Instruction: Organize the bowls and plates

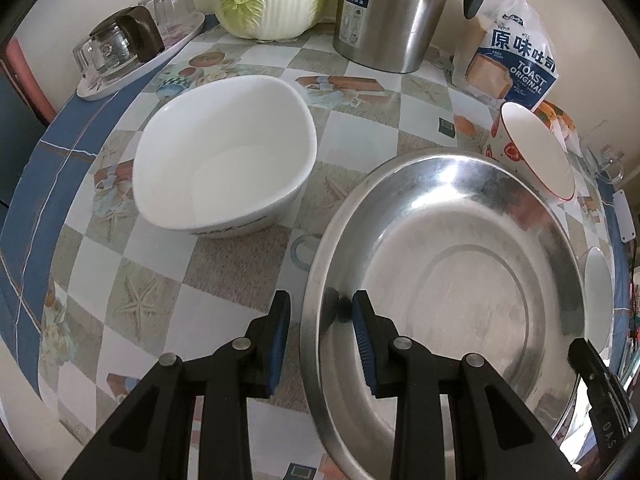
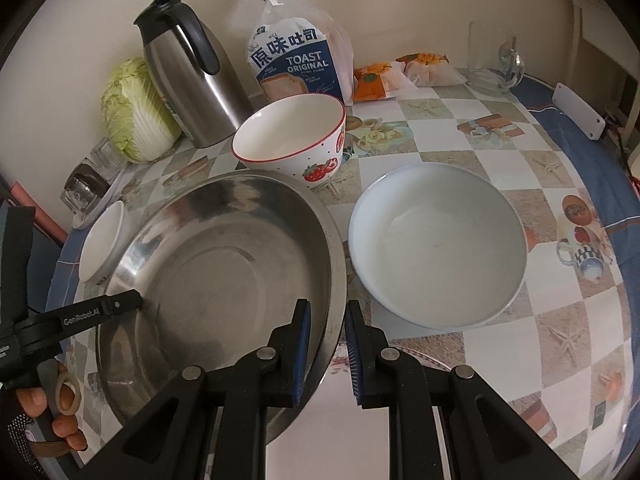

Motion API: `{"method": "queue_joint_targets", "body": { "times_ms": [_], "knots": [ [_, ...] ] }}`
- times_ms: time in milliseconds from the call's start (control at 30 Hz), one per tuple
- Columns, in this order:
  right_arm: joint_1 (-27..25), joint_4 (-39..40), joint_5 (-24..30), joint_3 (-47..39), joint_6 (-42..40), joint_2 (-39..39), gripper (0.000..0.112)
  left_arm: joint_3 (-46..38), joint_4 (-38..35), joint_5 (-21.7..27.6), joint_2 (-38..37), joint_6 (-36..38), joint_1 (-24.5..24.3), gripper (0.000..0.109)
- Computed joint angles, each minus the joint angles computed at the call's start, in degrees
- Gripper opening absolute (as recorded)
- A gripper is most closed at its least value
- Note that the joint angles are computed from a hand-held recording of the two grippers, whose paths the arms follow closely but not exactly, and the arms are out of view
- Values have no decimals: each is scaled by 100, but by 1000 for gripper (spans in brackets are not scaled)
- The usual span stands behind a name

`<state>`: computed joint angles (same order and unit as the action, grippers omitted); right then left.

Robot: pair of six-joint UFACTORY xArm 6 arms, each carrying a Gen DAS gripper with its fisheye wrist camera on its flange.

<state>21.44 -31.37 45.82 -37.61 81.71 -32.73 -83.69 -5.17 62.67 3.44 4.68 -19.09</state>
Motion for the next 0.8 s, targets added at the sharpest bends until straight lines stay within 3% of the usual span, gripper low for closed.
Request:
{"method": "queue_joint_targets", "body": {
  "times_ms": [467, 800],
  "knots": [
    [232, 209, 390, -148, -259, -90, 16, -29, -92, 250, -77, 146, -13, 33],
    [298, 91, 551, -283, -322, 75, 16, -2, -51, 92, -108, 207, -30, 33]
  ]
}}
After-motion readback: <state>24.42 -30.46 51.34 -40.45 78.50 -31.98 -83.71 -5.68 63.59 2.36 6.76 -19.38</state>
